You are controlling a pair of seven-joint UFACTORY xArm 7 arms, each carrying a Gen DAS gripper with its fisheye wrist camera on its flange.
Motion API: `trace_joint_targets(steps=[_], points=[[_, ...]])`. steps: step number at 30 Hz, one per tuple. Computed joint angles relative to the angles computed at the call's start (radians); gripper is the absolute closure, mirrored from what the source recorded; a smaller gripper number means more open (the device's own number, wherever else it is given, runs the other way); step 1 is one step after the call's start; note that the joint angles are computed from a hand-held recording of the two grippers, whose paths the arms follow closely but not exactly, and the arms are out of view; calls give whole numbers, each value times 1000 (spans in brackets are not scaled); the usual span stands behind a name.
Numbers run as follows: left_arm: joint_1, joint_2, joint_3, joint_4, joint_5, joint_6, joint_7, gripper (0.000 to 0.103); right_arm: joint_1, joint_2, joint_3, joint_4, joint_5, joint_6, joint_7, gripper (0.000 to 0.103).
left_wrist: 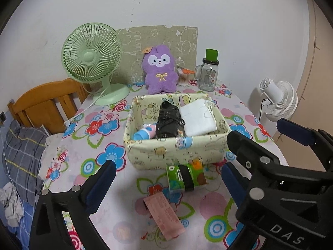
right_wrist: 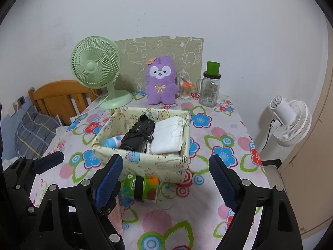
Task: Organize soft objects
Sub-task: 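Withdraw both tools and move toward pink slip and green tissue pack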
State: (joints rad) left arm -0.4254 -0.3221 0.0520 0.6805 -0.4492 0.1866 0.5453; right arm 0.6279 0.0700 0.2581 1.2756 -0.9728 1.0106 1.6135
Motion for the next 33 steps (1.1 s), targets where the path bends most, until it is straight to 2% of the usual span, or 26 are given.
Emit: trace_joint_targets(steps=[4, 11, 18, 23, 31, 33], points=[[7, -30, -6, -38, 7, -3, -13, 1, 15, 3, 9, 0, -4, 20, 8, 10], [24, -65, -22, -104, 65, -34, -71, 0, 29, 2, 16, -22, 4, 7, 42, 9], [-7, -73, 11, -152, 88, -42, -86, 0, 45, 14, 19, -43, 11, 1, 53, 9], [-30, -67, 40, -176, 74, -50, -89, 0, 49, 20, 15, -71, 11, -42, 91, 9], [-77, -12, 88, -202, 27, -121, -74, 0, 65, 61, 2, -78, -28, -71, 125, 9], [-70, 15, 82, -206, 35, -143, -81, 0, 69, 73, -5, -82, -37, -87, 140, 9]])
